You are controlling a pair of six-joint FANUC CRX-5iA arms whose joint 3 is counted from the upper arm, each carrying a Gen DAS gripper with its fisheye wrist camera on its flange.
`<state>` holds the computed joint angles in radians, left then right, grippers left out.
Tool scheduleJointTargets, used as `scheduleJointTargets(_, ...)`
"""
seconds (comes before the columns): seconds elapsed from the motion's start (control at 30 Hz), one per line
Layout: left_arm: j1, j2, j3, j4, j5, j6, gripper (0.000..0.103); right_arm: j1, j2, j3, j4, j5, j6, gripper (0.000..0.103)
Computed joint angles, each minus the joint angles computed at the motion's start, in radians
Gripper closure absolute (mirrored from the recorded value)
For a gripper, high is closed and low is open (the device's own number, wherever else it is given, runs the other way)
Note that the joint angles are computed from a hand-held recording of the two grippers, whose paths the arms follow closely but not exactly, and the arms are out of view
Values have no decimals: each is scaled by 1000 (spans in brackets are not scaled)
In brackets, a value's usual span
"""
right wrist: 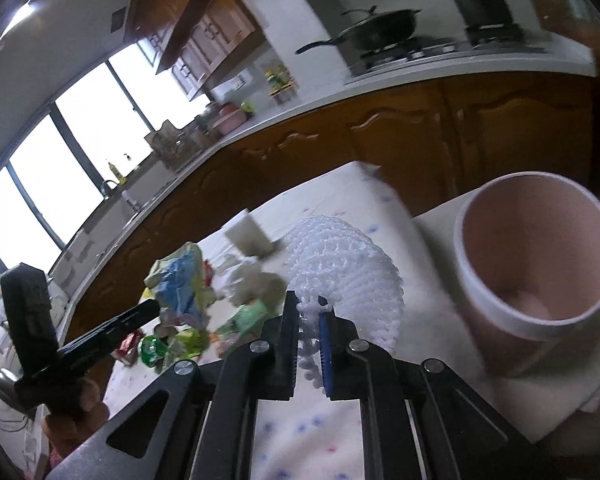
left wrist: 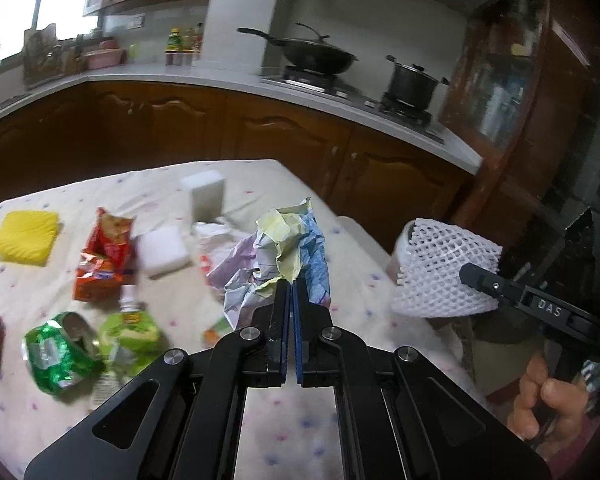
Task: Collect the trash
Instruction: 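Carry the foam net and crumpled paper over the white bin with both tools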
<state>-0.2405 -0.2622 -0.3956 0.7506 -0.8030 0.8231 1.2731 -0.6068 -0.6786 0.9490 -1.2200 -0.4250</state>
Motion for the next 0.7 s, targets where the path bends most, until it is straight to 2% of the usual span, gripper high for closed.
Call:
scheduleJointTargets(0.37, -133, 64, 67, -2, -6, 16, 102, 196, -111, -32, 13, -368, -113, 94)
scheduleJointTargets(0.53, -199, 111, 116, -3, -6, 20, 102, 244, -150, -42, 8, -478, -130, 93)
scheduleJointTargets(0.7, -269, 182, 183, 0, -15, 28, 102, 260, -193, -55, -2, -548, -117, 93)
